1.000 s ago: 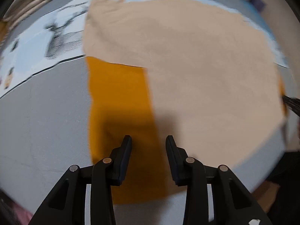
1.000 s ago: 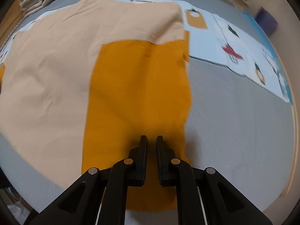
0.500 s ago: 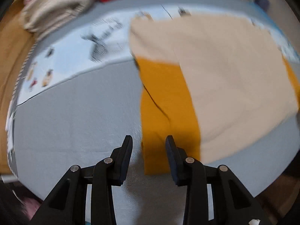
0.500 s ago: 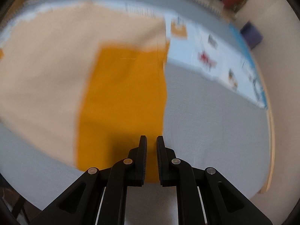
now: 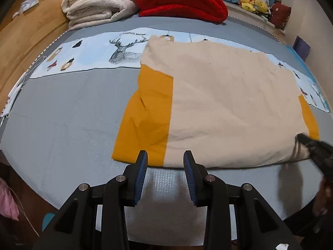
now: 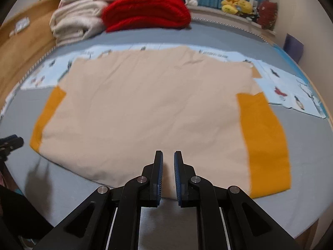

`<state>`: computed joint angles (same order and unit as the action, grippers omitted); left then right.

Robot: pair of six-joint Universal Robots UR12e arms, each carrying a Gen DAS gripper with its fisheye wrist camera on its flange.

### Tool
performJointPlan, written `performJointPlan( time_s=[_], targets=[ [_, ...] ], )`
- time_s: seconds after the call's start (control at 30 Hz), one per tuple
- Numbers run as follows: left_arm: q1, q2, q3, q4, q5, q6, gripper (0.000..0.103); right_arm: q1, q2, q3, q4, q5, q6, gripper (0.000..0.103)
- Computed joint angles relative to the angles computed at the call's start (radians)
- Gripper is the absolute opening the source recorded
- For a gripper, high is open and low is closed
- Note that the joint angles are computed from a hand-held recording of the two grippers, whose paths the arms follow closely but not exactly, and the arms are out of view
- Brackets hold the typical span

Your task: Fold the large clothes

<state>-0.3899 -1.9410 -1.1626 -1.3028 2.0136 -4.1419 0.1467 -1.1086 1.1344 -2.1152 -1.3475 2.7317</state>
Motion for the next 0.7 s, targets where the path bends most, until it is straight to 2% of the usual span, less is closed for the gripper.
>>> performJointPlan(
  time_s=[0.07,0.13,0.27,0.33,0.47,0.5,0.57,0.63,0.7],
  targets=[
    [-0.007,-0.004,0.007,-0.01,0.021,0.005,0.033,0.009,0.017,-0.015,0.054,-0.05,-0.009,0.012],
    [-0.006,-0.001,0.0,-0.008,0.013,-0.008,0.033,0.017,0.036,-0.032,0.107,-0.104,0.008,0.012],
    [0.003,0.009,-0.024,0.01,-0.008,-0.041,0.033,0.003,0.045,-0.057,0.163,-0.081,0.075,0.012],
    [0.008,0.014,-0.036,0.036,-0.023,-0.061,0.033,0.0,0.036,-0.047,0.12,-0.074,0.082,0.012],
    [0.014,0.018,-0.051,0.077,-0.052,-0.089,0.033,-0.008,0.017,-0.02,0.045,-0.009,0.064,0.012],
    [0.017,0.023,-0.064,0.104,-0.069,-0.102,0.033,-0.007,0.016,-0.017,0.049,-0.01,0.058,0.012],
    [0.027,0.04,-0.1,0.169,-0.112,-0.137,0.033,0.0,0.033,-0.038,0.126,-0.048,0.037,0.012],
    [0.046,0.069,-0.165,0.28,-0.191,-0.199,0.033,0.01,0.042,-0.048,0.165,-0.107,0.033,0.012],
    [0.071,0.101,-0.248,0.405,-0.296,-0.304,0.034,0.008,0.044,-0.055,0.171,-0.103,0.053,0.012]
  ],
)
